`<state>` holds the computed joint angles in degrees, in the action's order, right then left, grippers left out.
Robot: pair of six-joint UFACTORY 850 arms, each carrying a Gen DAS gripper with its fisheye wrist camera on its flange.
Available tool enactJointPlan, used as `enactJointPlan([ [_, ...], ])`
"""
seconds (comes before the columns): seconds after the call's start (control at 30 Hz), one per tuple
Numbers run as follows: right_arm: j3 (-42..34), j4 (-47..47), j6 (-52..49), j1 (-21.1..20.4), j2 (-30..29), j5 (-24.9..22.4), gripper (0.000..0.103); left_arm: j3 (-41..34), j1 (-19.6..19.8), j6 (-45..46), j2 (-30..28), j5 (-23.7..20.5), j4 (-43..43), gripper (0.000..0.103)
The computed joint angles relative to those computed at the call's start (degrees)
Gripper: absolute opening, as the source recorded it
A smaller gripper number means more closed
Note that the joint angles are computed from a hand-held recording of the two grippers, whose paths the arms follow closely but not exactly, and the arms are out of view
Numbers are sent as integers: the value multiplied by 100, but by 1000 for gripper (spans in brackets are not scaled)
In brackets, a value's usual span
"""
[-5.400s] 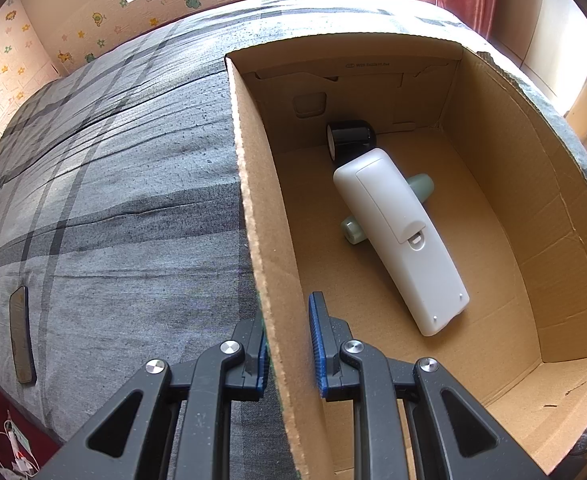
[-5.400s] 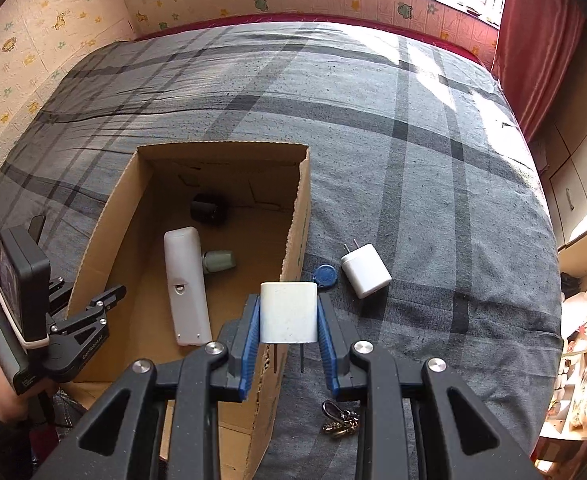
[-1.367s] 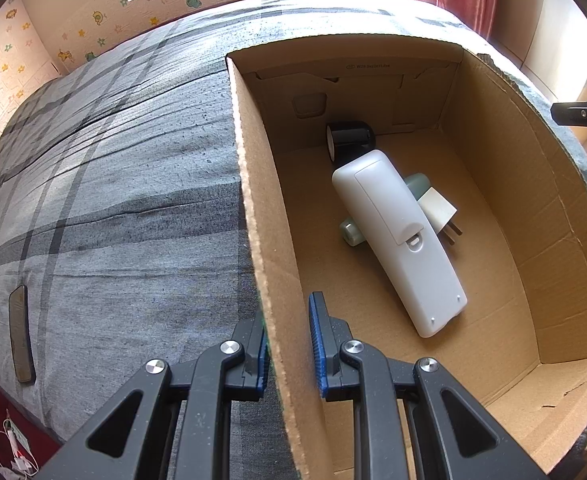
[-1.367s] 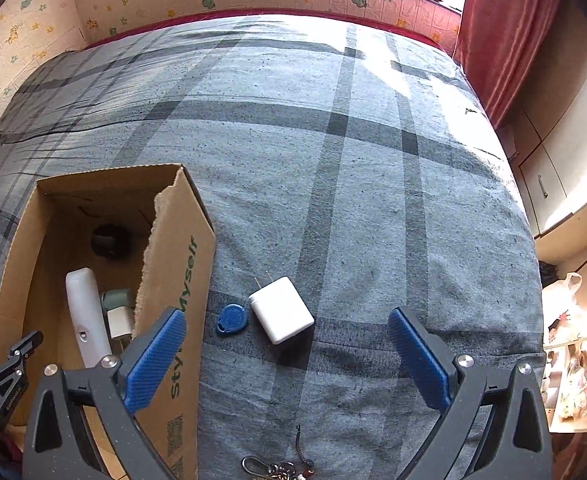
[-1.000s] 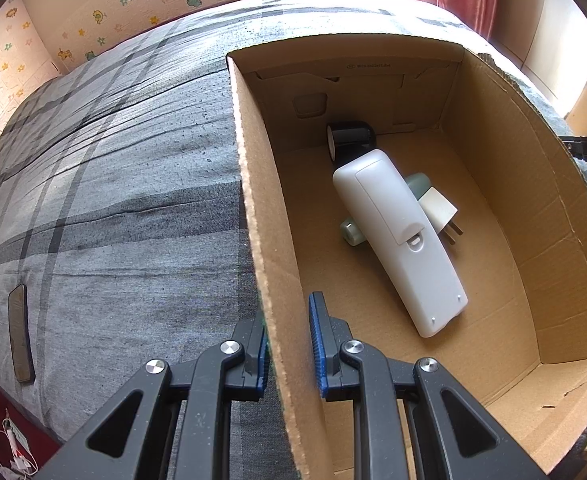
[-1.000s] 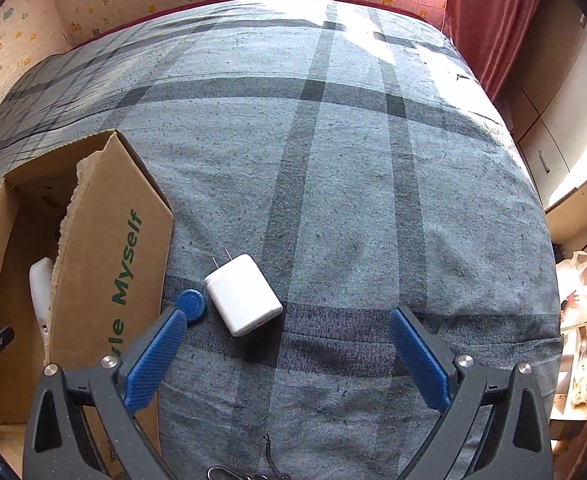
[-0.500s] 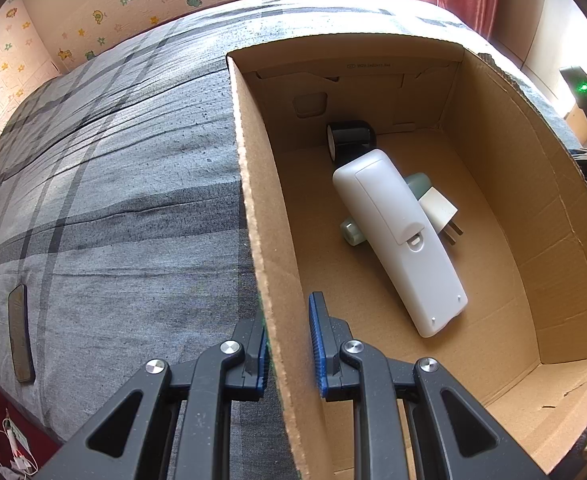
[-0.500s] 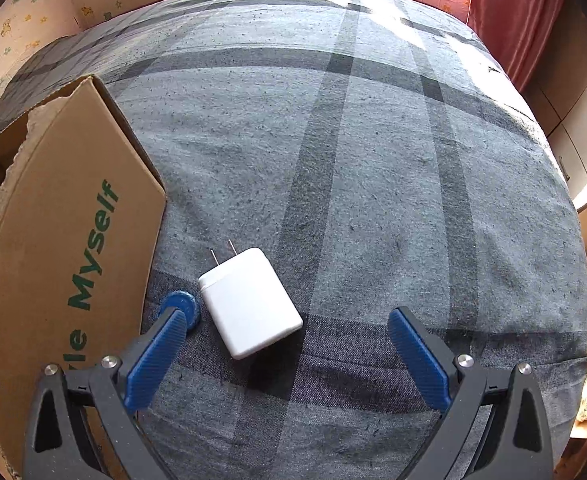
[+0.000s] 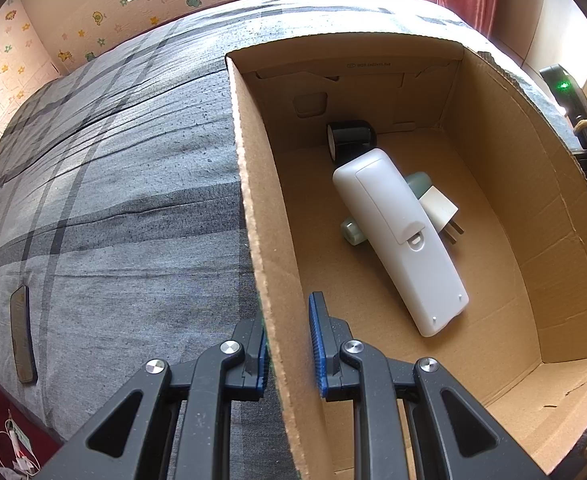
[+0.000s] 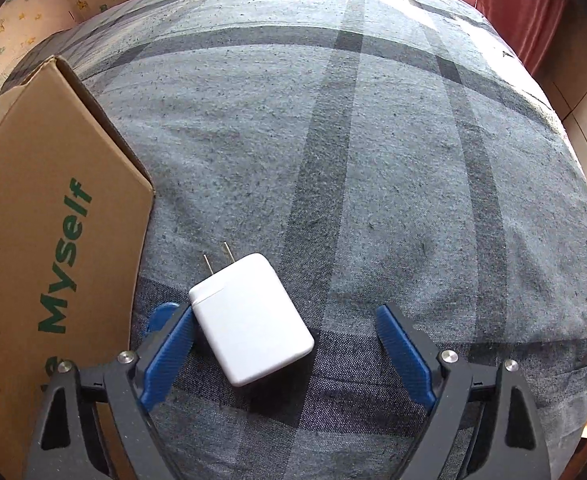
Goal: Organize rigid objects
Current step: 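Withdraw the right tool and move it over the larger white charger, then grasp the larger white charger with the right tool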
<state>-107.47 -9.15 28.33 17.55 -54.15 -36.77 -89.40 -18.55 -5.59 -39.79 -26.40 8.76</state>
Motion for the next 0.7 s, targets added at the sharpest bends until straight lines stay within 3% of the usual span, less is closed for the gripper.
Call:
enactJointPlan([
  [0.1,-105,222,-246,11,-57,-14,77,-3,2,-6,-1,-3,7,19],
  [0.17,-172,278,-327,31,-81,-57,54,-3,2,-6,-1,-3,7,19],
  [0.2,-225,143,-223,54,-105,-108,52,-1,1,-3,0,-1,10,19],
  [0.5,20,99,63,101,89,44,50,-1,2,0,0,1,6,19],
  [0.7,251,-103,453,95,258,-154,50,-3,16,45,0,11,-52,19],
])
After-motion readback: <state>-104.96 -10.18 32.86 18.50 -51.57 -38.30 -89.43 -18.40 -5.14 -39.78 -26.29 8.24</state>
